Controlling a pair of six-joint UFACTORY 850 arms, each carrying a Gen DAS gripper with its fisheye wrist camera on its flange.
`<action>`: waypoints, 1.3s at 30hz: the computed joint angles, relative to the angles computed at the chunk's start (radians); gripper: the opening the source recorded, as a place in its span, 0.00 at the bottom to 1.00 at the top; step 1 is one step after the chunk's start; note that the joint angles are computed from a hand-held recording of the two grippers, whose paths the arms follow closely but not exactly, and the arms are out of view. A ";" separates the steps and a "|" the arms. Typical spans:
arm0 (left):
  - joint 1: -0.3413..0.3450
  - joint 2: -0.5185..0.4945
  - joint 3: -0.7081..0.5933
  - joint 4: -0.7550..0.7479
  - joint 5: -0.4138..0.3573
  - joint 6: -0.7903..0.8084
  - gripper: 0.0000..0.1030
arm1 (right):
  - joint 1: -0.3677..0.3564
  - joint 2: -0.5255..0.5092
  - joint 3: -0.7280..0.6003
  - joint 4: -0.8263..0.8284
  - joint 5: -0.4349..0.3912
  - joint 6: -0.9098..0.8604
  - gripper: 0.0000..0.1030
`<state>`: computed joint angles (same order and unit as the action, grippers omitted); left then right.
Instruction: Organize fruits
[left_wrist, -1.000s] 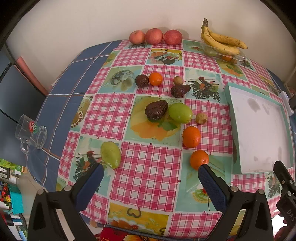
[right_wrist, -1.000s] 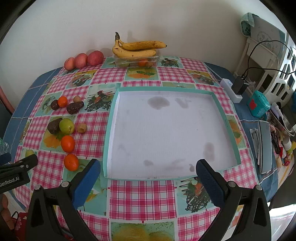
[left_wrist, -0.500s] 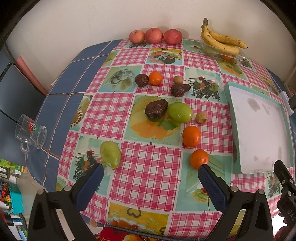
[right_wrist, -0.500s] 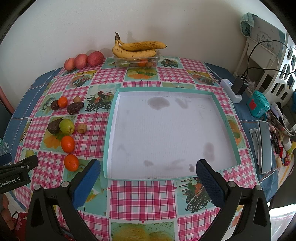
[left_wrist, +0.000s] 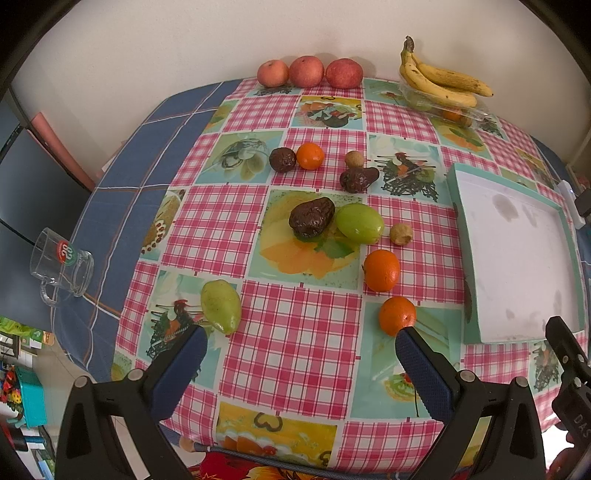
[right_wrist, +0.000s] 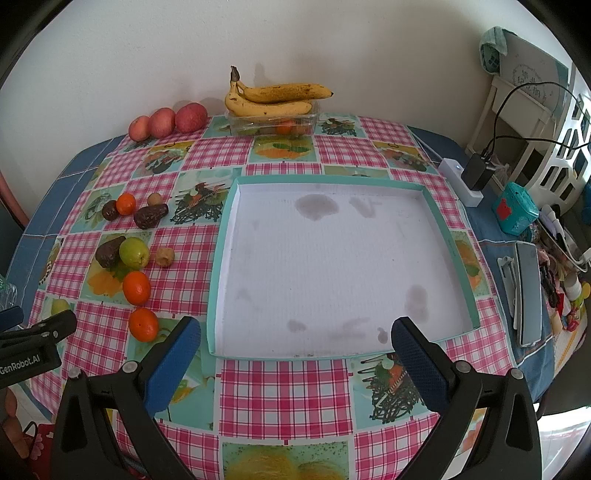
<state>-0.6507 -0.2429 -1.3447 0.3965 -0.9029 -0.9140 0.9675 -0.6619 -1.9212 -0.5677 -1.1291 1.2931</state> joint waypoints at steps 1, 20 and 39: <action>0.000 0.000 0.000 0.000 0.000 0.000 1.00 | 0.000 0.000 0.000 0.000 0.000 0.000 1.00; -0.012 0.002 -0.010 -0.007 -0.005 0.000 1.00 | 0.001 -0.003 -0.010 0.000 -0.005 -0.001 1.00; 0.014 0.001 -0.002 -0.069 0.035 0.048 1.00 | -0.006 -0.015 -0.033 0.023 -0.019 -0.025 1.00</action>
